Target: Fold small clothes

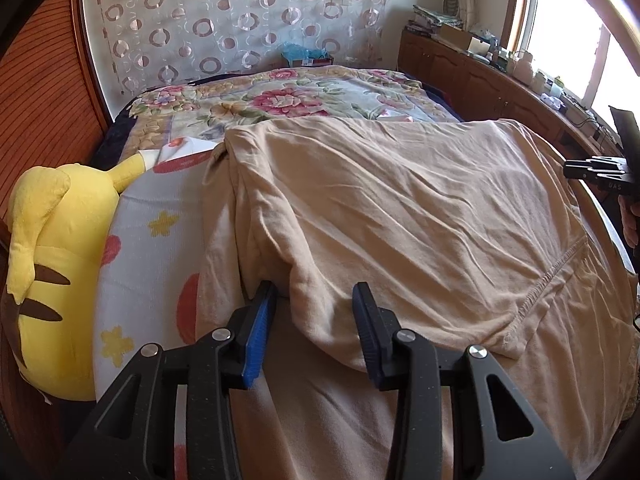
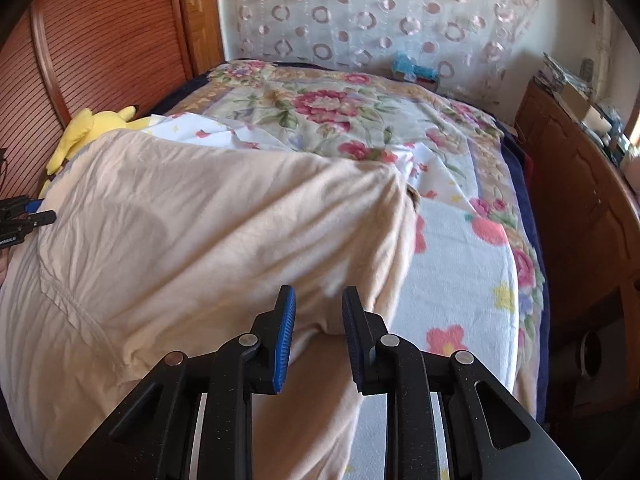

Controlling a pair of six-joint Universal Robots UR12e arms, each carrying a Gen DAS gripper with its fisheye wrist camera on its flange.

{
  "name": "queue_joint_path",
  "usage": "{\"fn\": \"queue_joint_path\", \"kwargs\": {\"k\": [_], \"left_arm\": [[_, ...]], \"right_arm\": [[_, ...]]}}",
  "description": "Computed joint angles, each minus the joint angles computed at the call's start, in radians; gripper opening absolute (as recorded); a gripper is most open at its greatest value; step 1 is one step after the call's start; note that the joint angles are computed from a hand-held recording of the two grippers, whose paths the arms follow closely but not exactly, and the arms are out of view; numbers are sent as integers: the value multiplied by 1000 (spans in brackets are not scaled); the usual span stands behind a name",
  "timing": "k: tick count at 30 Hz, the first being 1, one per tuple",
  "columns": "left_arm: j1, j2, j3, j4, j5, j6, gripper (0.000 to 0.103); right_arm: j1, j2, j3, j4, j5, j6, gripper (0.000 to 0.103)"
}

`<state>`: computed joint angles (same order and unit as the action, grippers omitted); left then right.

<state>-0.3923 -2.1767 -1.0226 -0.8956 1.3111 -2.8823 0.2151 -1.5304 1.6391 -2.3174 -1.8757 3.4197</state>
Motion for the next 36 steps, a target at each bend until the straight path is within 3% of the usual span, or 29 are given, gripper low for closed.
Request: {"fn": "queue_joint_path", "kwargs": {"k": [3,9,18,23,25,27,28,36], "left_arm": [[0,0,0,0,-1,0,41],[-1,0,-1,1,2,-2,41],[1,0,6,-18,0,16,40],[8,-4,24,-54,-30,26,13],[7,-5,26,-54,-32,33,8],[4,-4,22,-42,-27,31,5],[3,-2,19,-31,-23,33,5],[12,23,-7,64,-52,10,3]], "right_arm": [[2,-9,7,24,-28,53,25],[-18,-22,21,38,70,88,29],[-55,-10,38,-67,104,149,34],[-58,4,37,-84,126,135,34],[-54,11,30,-73,108,109,34],[-50,15,24,-72,108,80,13],[-46,19,17,-66,101,64,10],[-15,1,18,-128,46,-35,6]]}}
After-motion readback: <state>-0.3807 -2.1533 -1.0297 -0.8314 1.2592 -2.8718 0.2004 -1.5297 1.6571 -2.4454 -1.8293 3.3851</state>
